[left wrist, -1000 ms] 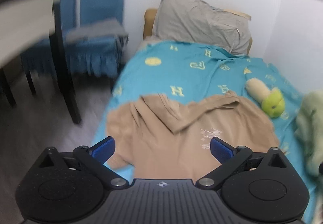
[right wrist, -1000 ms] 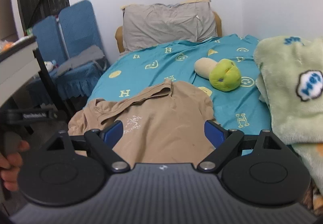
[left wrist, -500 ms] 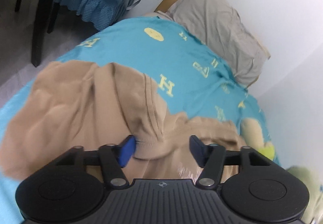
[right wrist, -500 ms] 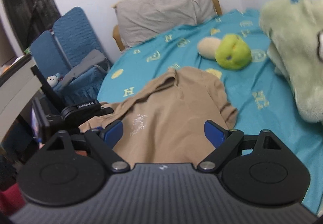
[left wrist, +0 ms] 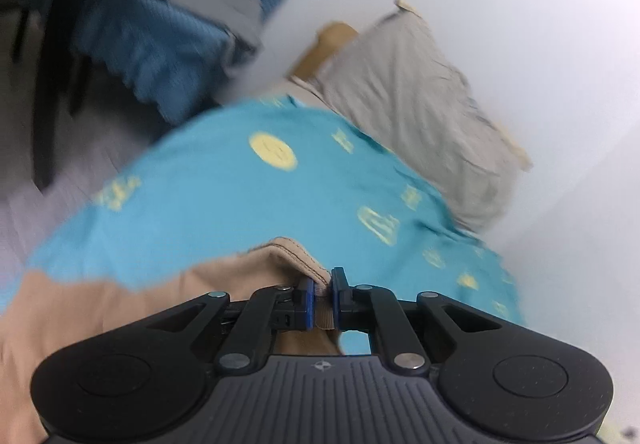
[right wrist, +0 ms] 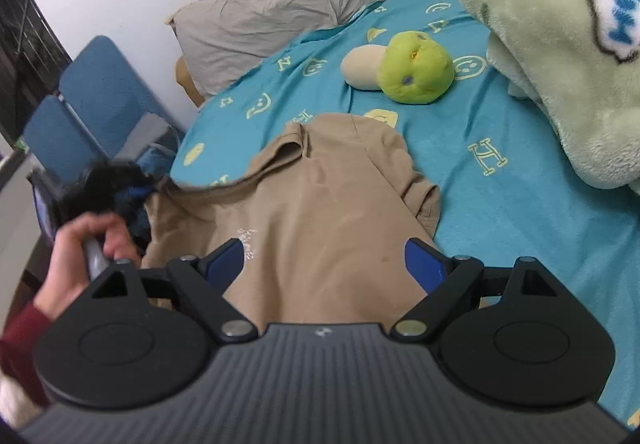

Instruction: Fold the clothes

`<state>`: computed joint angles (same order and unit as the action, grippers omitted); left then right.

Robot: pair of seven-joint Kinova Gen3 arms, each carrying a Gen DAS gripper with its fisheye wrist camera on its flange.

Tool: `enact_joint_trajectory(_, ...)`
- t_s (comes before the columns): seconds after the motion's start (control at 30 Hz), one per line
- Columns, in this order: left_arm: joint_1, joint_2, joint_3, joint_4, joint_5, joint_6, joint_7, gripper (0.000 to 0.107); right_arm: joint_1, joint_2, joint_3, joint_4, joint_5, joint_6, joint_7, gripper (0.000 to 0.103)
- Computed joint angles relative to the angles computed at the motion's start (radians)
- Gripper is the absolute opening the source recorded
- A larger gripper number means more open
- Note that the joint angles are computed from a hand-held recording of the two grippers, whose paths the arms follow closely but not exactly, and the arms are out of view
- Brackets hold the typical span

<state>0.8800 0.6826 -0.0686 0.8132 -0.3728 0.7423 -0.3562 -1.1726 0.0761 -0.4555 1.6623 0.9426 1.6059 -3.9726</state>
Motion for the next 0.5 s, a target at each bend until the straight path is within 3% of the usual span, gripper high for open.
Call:
enact_joint_trajectory(0.13,-0.016,0.099,0.030,-0.164,-0.034,0.126,-0.057,0.013,-0.004,0.030,0.010,-0.016,0.014,0.022,0.054,0.089)
enact_joint_trajectory(0.2,-0.020,0.097,0.045,-0.161,-0.043,0.140,-0.076,0.029,-0.011,0.045,0.020,-0.025,0.024,0.033,0.087,0.089)
enact_joint_trajectory(0.27,-0.012,0.050,0.034,-0.085,-0.026,0.118,-0.109,0.059,-0.019,0.051,0.029,-0.027,0.037,0.032,0.108,0.089)
enact_joint_trajectory(0.4,-0.003,-0.087,0.060,0.100,-0.033,0.097,-0.173,0.066,-0.033,0.059,0.039,-0.033,0.074,0.025,0.139,0.089)
enact_joint_trajectory(0.5,0.065,-0.219,0.029,0.239,-0.061,0.134,-0.169,0.080,-0.067,0.076,0.037,-0.051,0.118,0.058,0.166,0.089)
